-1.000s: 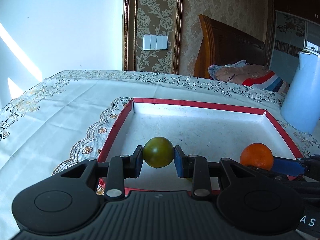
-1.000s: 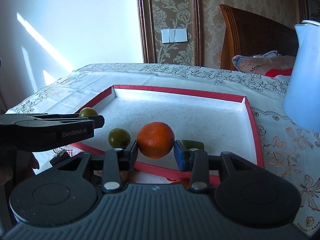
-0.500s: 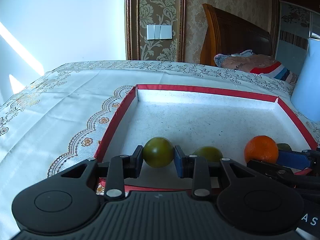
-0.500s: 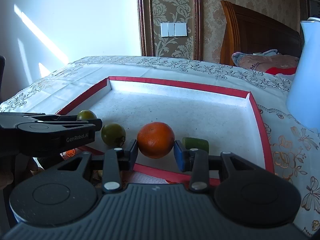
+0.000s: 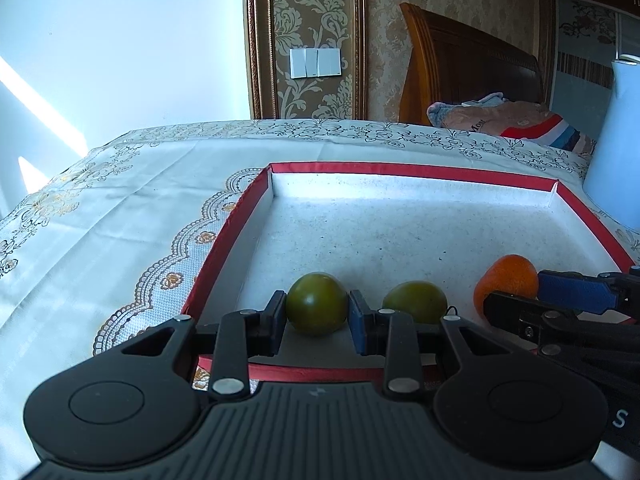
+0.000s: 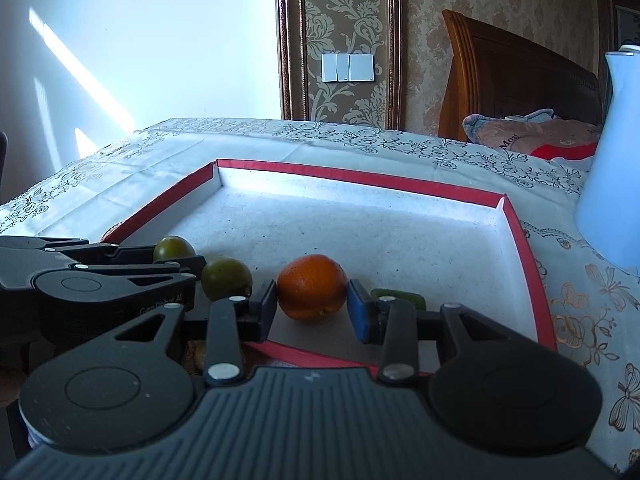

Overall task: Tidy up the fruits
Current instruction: 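Carry the tangerine in the right gripper and the tomato in the left gripper into the tray, then open the left gripper releasing the tomato while the right gripper sets down the tangerine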

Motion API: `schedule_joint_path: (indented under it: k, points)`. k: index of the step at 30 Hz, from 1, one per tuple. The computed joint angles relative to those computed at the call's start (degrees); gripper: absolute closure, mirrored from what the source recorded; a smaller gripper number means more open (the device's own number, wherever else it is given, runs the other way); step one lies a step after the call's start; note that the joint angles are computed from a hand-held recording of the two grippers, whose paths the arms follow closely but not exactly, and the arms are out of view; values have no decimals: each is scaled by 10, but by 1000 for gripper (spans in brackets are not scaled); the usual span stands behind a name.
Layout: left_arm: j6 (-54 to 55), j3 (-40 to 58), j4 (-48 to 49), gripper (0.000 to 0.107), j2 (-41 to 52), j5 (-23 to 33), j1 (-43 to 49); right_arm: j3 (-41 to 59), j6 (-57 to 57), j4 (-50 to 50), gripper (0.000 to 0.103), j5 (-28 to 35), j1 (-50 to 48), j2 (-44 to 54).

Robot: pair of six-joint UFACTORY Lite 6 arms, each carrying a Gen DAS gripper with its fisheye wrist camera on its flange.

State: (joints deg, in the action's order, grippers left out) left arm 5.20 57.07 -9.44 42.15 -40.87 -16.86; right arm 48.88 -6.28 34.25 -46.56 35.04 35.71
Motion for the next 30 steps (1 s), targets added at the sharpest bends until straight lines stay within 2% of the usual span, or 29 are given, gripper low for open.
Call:
schedule_joint_path:
  k: [18, 24, 30]
  points:
    - [-12, -30, 7, 74, -6, -43, 2, -36, 64, -43, 69, -31, -10, -5]
    - [-21, -49, 14, 57, -17, -63, 4, -43, 76, -52, 68, -36, -11, -7]
    - [-9, -61, -2, 55, -22, -82, -3, -47, 76, -50, 68, -40, -8, -11]
